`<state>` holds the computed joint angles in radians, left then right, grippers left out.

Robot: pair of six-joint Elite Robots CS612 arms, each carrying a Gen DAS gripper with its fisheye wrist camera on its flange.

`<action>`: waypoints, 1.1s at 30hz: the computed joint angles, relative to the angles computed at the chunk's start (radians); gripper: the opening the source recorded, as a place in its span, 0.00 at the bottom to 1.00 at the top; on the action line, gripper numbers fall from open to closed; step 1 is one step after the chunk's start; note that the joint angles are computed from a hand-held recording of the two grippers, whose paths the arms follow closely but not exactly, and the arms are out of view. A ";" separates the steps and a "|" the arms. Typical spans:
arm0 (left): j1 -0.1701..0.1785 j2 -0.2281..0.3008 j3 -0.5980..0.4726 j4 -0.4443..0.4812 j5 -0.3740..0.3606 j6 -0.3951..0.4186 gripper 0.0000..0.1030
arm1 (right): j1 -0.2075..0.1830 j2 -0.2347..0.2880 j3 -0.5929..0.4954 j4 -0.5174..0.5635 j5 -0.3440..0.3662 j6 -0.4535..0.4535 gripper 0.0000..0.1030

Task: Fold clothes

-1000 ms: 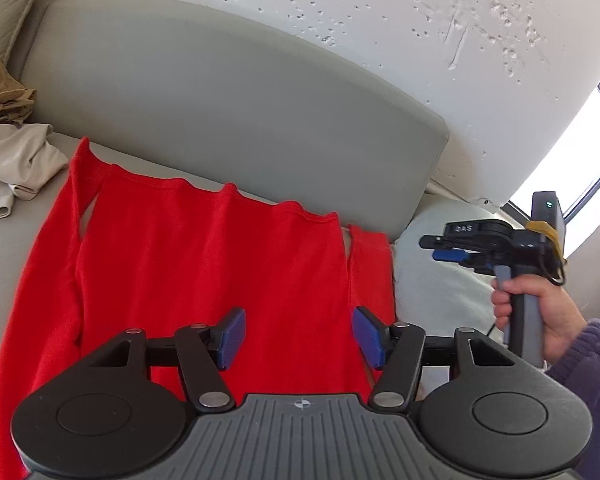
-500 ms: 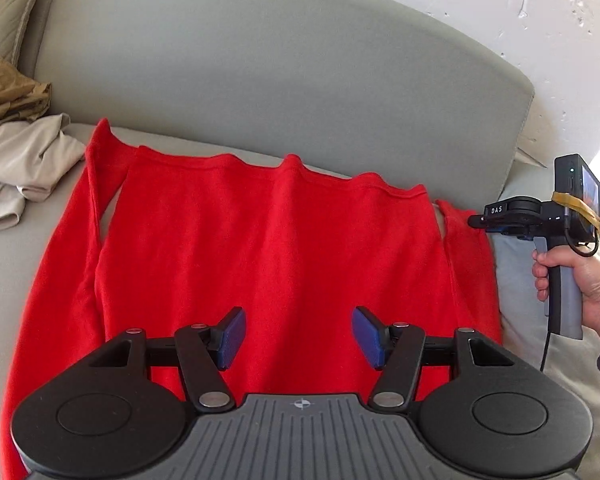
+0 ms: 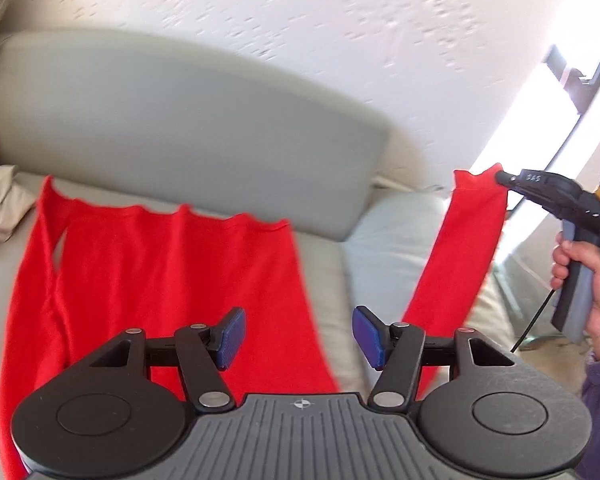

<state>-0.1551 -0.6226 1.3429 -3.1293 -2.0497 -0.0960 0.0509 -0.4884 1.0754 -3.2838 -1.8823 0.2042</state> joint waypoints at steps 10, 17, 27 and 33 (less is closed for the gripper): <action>-0.037 0.006 0.014 0.084 -0.101 0.059 0.57 | -0.044 -0.044 0.063 0.000 -0.152 0.022 0.07; -0.063 0.050 -0.019 0.230 -0.123 0.082 0.57 | -0.104 0.016 0.030 0.144 -0.147 0.149 0.07; -0.069 0.010 0.050 0.260 -0.124 0.122 0.57 | -0.124 -0.005 0.093 0.269 -0.180 0.283 0.45; -0.026 -0.080 0.182 0.184 -0.119 0.181 0.57 | -0.089 -0.177 0.325 0.123 -0.105 0.277 0.56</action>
